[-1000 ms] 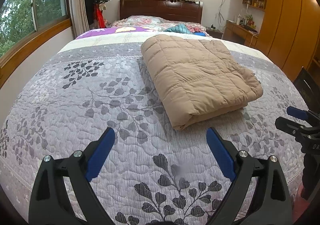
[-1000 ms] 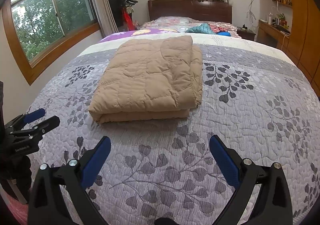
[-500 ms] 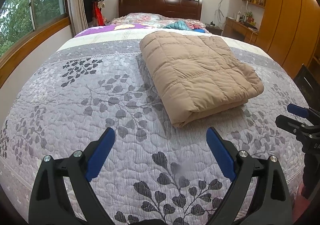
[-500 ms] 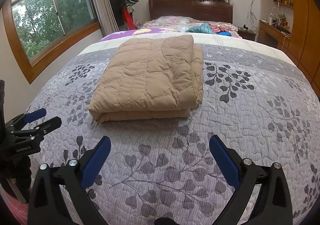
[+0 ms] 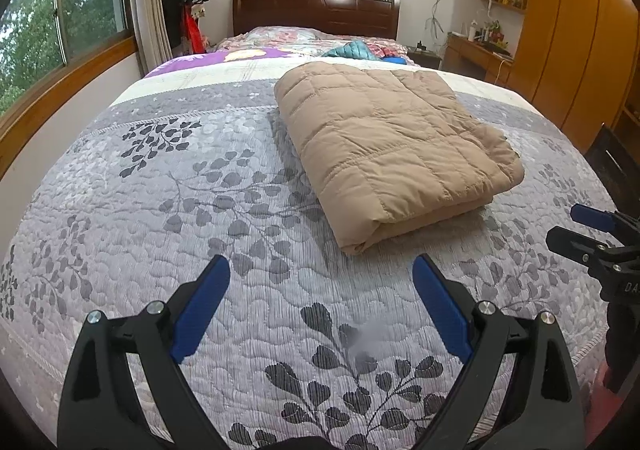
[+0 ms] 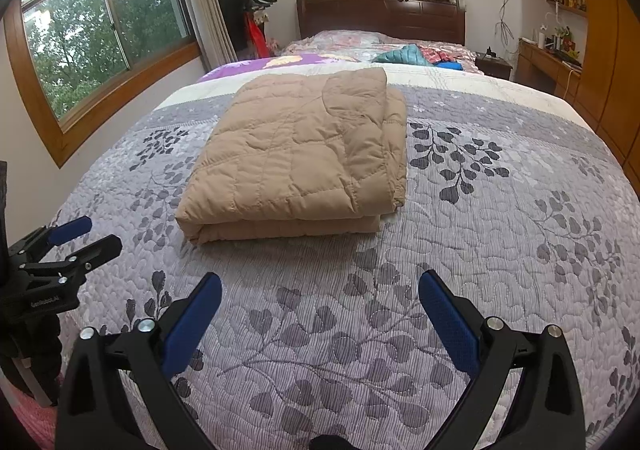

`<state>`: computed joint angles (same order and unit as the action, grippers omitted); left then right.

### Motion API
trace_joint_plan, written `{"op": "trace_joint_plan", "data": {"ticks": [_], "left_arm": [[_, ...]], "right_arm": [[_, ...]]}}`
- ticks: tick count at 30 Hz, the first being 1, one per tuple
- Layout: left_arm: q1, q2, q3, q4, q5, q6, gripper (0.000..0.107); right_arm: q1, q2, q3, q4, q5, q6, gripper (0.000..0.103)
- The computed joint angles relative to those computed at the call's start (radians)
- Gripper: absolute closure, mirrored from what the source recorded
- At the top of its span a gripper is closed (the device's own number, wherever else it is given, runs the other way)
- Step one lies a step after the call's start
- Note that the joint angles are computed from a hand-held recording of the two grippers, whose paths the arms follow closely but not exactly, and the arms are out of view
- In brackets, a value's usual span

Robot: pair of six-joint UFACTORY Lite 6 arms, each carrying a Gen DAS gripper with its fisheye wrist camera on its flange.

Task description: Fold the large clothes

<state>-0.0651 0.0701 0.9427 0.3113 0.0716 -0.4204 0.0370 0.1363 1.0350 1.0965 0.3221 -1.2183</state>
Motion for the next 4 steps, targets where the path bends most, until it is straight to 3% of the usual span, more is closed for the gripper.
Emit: {"op": "trace_joint_plan", "data": {"ticks": [4], "left_arm": [[0.001,0.0,0.001,-0.023,0.002,0.021,0.015]], "right_arm": [[-0.001,0.001,0.001,0.0,0.002,-0.003,0.004]]}}
